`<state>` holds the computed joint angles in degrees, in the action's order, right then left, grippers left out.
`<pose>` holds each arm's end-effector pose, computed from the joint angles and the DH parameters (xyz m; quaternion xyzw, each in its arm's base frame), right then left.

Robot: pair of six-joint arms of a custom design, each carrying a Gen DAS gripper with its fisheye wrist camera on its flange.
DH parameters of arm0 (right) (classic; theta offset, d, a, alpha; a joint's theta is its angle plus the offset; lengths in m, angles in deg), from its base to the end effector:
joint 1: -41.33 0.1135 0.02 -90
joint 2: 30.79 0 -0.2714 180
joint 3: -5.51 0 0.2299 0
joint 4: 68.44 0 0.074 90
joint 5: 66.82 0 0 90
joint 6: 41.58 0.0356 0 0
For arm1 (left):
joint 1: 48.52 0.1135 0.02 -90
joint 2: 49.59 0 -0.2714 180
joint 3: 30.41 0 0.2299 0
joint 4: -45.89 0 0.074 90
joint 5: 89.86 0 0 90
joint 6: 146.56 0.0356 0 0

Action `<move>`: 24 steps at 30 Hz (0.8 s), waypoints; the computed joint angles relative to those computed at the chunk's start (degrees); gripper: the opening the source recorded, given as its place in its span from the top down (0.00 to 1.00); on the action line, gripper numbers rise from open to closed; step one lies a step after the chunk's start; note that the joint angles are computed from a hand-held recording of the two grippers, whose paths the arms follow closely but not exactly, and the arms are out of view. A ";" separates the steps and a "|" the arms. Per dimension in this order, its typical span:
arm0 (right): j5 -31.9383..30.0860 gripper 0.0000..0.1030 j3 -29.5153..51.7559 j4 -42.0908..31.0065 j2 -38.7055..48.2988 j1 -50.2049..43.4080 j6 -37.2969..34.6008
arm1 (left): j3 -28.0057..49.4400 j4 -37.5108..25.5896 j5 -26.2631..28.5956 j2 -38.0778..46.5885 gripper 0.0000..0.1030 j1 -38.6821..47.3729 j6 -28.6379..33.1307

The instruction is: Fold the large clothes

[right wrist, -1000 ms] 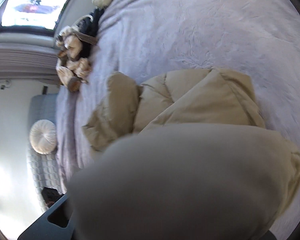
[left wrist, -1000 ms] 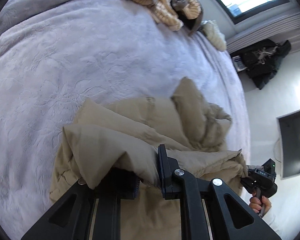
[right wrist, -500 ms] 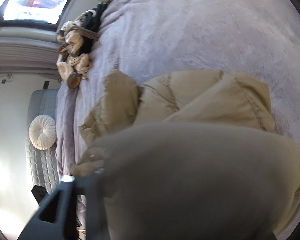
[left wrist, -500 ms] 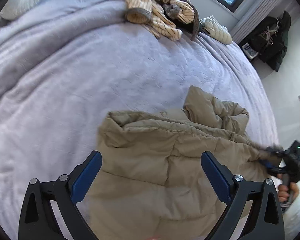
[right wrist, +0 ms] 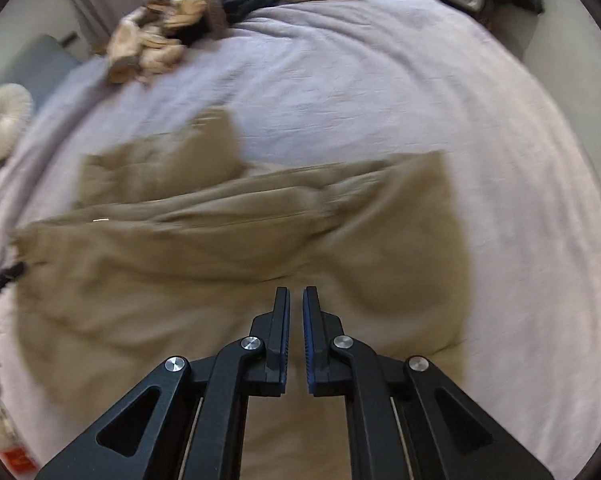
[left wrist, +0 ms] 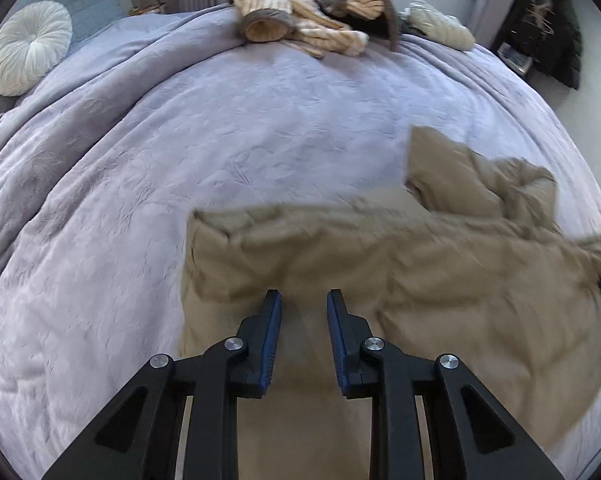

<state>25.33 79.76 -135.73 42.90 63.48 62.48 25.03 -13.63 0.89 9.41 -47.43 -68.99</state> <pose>0.2015 0.0806 0.2756 -0.0653 0.9771 0.0452 0.1974 0.1593 0.0026 0.2341 -0.1130 0.9659 -0.0293 0.2310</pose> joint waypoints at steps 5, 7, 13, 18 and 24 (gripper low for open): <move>-2.15 1.00 -0.33 5.53 6.30 -9.16 -4.97 | 1.29 9.59 -0.48 14.07 0.74 1.58 -2.08; -2.39 1.00 0.56 7.45 9.62 -10.76 -4.23 | 2.35 11.54 -0.26 18.67 0.74 1.79 -3.06; -7.65 1.00 1.91 11.43 18.92 -16.35 -0.54 | 2.95 15.88 -2.38 25.79 0.74 -0.12 -3.18; -7.84 1.00 0.99 13.67 20.93 -16.40 -0.25 | 4.27 15.79 -4.35 27.40 0.74 0.07 -4.68; -7.80 0.97 0.65 10.82 15.25 -16.47 -0.91 | 4.27 10.36 -6.18 17.33 0.74 1.86 -3.03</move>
